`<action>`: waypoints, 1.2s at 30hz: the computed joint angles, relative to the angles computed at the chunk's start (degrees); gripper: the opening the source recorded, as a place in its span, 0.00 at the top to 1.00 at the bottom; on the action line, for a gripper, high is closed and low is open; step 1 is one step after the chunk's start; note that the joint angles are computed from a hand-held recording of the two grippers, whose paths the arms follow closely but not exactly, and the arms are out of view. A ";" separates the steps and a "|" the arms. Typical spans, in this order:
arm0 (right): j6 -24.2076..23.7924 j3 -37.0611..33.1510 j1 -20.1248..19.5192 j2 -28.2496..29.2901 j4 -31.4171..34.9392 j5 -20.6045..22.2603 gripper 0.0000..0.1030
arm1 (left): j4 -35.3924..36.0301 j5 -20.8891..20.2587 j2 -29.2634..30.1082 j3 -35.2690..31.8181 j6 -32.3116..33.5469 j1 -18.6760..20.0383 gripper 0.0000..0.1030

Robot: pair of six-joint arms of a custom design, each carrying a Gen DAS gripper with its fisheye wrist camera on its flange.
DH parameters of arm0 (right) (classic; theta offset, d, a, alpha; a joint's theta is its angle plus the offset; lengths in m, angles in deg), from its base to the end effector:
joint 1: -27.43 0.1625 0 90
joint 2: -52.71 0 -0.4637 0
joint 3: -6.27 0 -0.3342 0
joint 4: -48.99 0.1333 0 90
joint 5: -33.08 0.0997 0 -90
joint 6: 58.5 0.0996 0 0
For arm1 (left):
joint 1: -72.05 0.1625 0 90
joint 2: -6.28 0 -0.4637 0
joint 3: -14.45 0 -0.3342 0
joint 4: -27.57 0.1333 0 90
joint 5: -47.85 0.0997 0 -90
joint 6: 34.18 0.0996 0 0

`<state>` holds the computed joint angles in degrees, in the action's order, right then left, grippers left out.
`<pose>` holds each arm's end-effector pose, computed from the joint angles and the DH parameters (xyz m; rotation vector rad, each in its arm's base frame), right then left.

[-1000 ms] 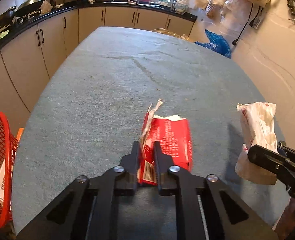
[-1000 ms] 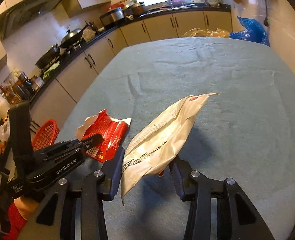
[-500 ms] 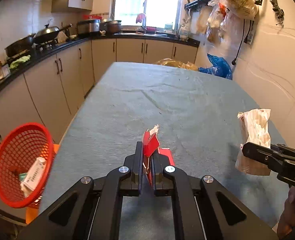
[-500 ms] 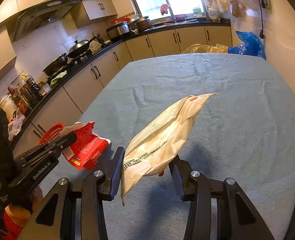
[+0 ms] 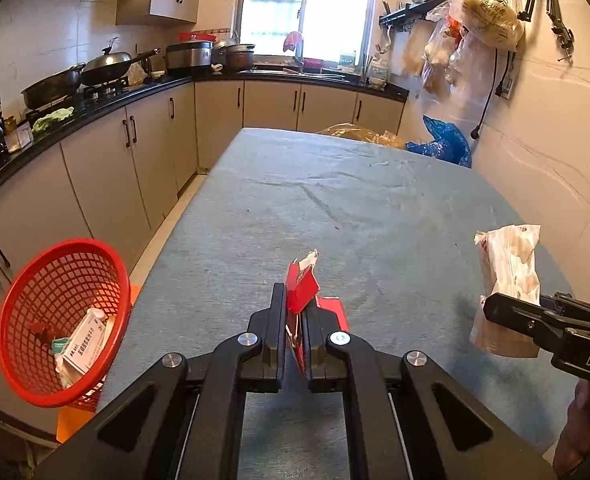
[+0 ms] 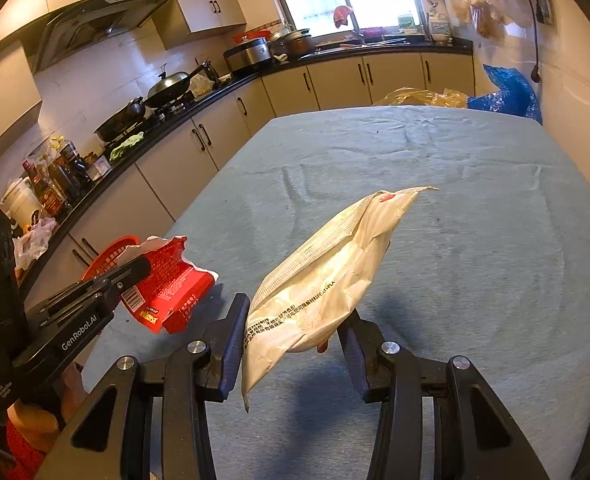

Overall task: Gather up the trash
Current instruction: 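Lift the red wrapper and white bag and carry them to the basket, then open the left gripper over the basket while the right gripper releases the white bag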

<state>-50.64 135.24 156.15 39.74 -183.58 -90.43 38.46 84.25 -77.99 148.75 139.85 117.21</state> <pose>0.3311 -0.2878 -0.0635 0.5229 -2.6015 0.8891 0.0085 -0.2942 0.2676 0.4802 2.2649 -1.0353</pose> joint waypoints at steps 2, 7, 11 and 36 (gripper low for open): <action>0.09 -0.52 0.05 -0.13 1.23 0.35 0.54 | 0.17 -0.17 -0.68 0.05 0.13 0.05 0.94; -0.47 -2.97 0.79 -0.26 5.33 0.96 0.54 | 1.27 -0.72 -3.58 0.00 0.53 0.01 0.94; -0.83 -5.60 1.73 -0.27 9.13 1.54 0.54 | 2.58 -1.33 -6.37 -0.36 1.08 0.27 0.94; -8.18 -42.63 6.87 9.88 47.18 14.07 0.54 | 2.37 10.78 -22.41 -14.45 20.88 31.11 0.94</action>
